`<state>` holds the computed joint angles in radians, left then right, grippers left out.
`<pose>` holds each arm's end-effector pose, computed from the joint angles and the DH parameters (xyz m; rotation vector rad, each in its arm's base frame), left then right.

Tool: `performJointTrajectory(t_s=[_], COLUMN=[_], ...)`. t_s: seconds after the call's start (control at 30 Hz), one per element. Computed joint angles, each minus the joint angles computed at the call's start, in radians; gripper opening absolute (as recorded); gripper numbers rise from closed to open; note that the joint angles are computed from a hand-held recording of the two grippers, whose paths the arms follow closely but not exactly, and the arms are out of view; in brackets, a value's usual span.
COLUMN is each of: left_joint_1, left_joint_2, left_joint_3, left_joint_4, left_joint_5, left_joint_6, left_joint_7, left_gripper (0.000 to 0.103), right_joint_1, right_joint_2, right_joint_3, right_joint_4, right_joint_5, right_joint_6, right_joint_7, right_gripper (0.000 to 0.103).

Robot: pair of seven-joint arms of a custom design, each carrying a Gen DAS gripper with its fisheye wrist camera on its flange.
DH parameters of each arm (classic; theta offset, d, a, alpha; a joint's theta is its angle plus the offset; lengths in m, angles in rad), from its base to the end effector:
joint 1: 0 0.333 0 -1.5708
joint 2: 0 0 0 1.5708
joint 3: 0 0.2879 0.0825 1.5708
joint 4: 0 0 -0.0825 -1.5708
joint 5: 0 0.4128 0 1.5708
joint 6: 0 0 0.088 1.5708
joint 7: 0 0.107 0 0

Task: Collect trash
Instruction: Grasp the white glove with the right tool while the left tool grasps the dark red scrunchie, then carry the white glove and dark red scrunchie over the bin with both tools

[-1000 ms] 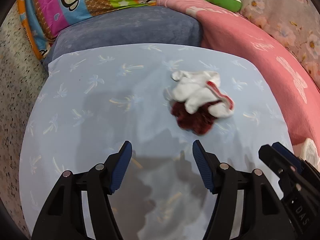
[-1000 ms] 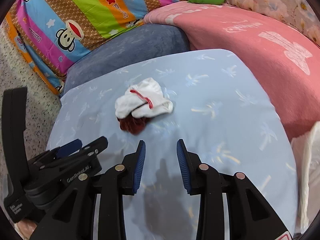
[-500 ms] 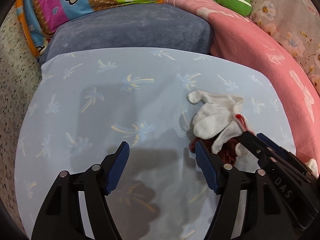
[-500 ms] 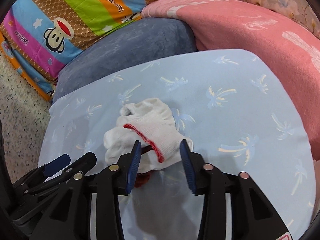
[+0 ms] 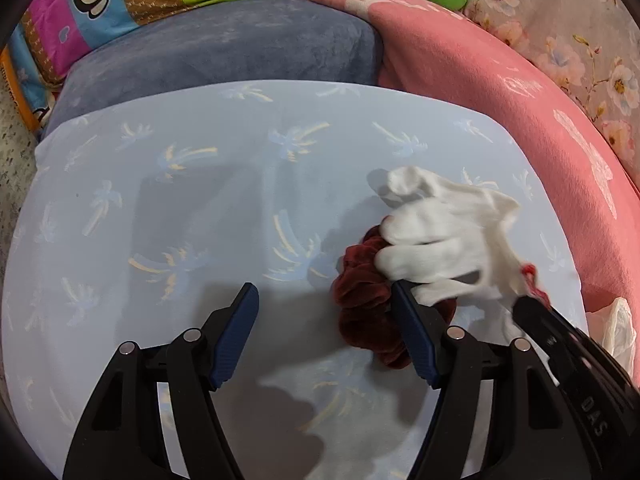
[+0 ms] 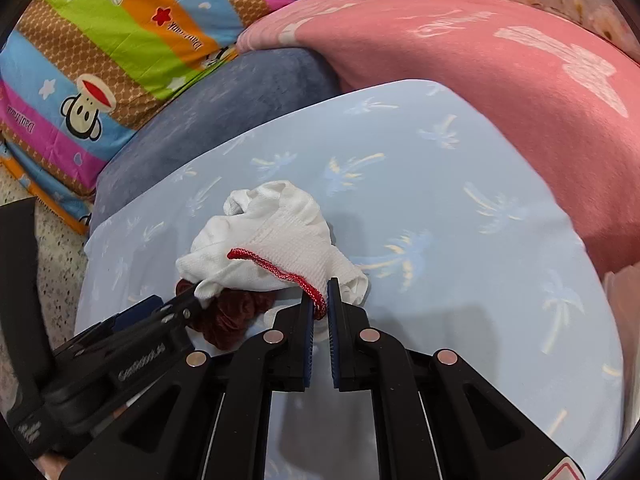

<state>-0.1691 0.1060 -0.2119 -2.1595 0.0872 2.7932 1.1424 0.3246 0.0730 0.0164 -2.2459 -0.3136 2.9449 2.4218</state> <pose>0.5673 -0.2301 0.3629 -1.9849 2.0236 -0.6988 0.5529 0.2176 0.3563 -1.5859 1.9844 -0.3519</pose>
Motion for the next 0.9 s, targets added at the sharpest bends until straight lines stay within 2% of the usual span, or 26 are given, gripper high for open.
performJointTrajectory(t_s=[0.07, 0.1, 0.17, 0.2, 0.23, 0.27, 0.37, 0.5, 0.9], left_joint_1=[-0.001, -0.012, -0.025, -0.023, -0.018, -0.012, -0.019, -0.037, -0.107], left_joint_2=[0.011, 0.012, 0.012, 0.011, 0.010, 0.009, 0.001, -0.033, -0.168], left_joint_3=[-0.005, 0.005, 0.011, 0.006, -0.002, -0.013, -0.015, -0.016, -0.038], left_joint_4=[0.006, 0.006, 0.005, 0.005, 0.005, 0.006, 0.005, -0.022, -0.109], left_joint_5=[-0.013, 0.033, 0.097, 0.091, 0.067, 0.029, 0.018, 0.044, 0.036], left_joint_6=[-0.003, -0.001, 0.001, 0.002, 0.003, 0.000, -0.013, -0.011, -0.009], left_joint_7=[0.004, -0.036, -0.080, -0.072, -0.051, -0.017, -0.014, -0.038, -0.038], left_gripper=[0.064, 0.062, 0.054, 0.046, 0.033, 0.027, 0.020, 0.017, 0.016], right_joint_1=[-0.004, -0.011, -0.027, -0.035, -0.044, -0.054, -0.076, -0.113, -0.203], right_joint_2=[-0.031, -0.047, -0.077, -0.091, -0.104, -0.113, -0.152, -0.203, -0.422], right_joint_3=[-0.003, 0.001, 0.012, 0.020, 0.028, 0.038, 0.060, 0.098, 0.189], right_joint_4=[-0.036, -0.055, -0.091, -0.106, -0.121, -0.131, -0.175, -0.221, -0.386], right_joint_5=[-0.011, -0.004, -0.015, -0.008, -0.006, -0.010, 0.016, 0.026, 0.132], right_joint_6=[0.006, 0.008, 0.011, 0.012, 0.012, 0.012, 0.022, 0.022, 0.041], right_joint_7=[0.020, 0.018, 0.028, 0.022, 0.019, 0.023, 0.009, 0.000, -0.068], right_gripper=[0.006, 0.006, 0.006, 0.006, 0.006, 0.006, 0.006, 0.006, 0.006])
